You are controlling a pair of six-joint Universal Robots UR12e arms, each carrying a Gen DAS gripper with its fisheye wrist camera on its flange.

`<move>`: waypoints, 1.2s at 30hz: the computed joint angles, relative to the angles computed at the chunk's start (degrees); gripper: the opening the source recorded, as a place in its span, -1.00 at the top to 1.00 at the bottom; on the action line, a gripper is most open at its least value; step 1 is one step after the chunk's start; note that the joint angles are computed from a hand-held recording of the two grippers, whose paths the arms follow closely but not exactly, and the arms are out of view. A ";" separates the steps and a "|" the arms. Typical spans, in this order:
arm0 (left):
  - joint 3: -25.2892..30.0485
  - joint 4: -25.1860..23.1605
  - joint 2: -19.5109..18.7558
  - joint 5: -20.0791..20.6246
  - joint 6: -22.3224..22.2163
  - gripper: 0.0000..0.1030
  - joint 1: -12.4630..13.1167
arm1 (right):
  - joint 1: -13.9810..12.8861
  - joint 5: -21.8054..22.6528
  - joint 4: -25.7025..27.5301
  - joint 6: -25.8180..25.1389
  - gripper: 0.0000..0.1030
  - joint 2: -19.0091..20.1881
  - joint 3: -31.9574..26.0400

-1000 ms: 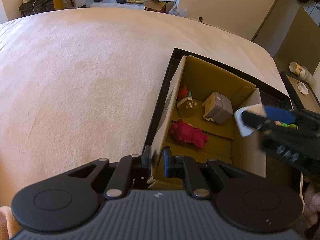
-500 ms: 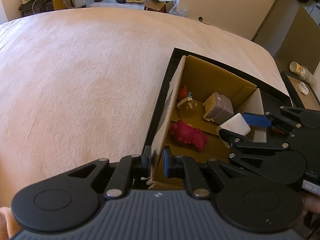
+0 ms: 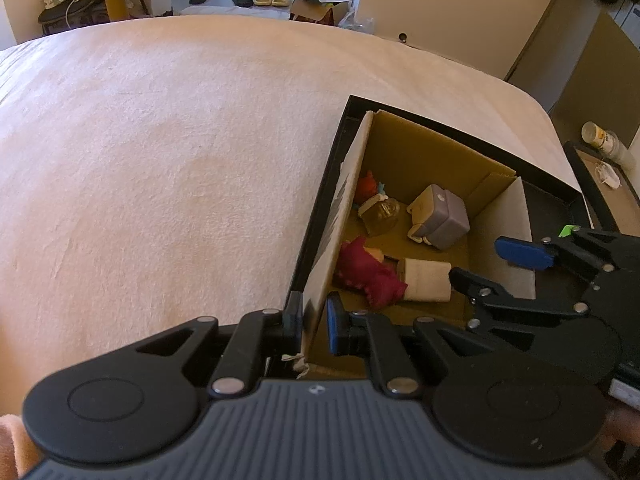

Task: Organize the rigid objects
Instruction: 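Move the right gripper to the doll head beside the green box figurine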

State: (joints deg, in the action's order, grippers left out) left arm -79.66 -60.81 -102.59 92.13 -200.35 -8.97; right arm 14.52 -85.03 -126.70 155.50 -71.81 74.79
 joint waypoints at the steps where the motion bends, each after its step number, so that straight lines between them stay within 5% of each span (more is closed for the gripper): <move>1: 0.12 -0.20 -0.08 0.20 0.09 0.78 -0.08 | -0.02 0.15 -0.40 0.17 0.14 -0.25 0.27; 21: 1.84 -2.62 -1.06 3.84 0.67 0.78 -1.39 | -3.14 4.78 -5.77 6.35 -0.02 -3.81 4.22; 26: 2.77 -4.29 -1.49 5.47 0.75 0.78 -1.90 | -3.88 4.16 -8.27 7.98 -0.33 -4.46 5.46; 36: 3.68 -5.89 -1.89 7.31 1.12 0.78 -2.53 | -5.51 3.45 -11.52 11.68 -0.51 -5.57 7.77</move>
State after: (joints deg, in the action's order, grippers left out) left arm -75.98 -66.70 -104.48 99.45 -199.24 -11.50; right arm 9.01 -81.58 -138.22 167.18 -77.38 82.56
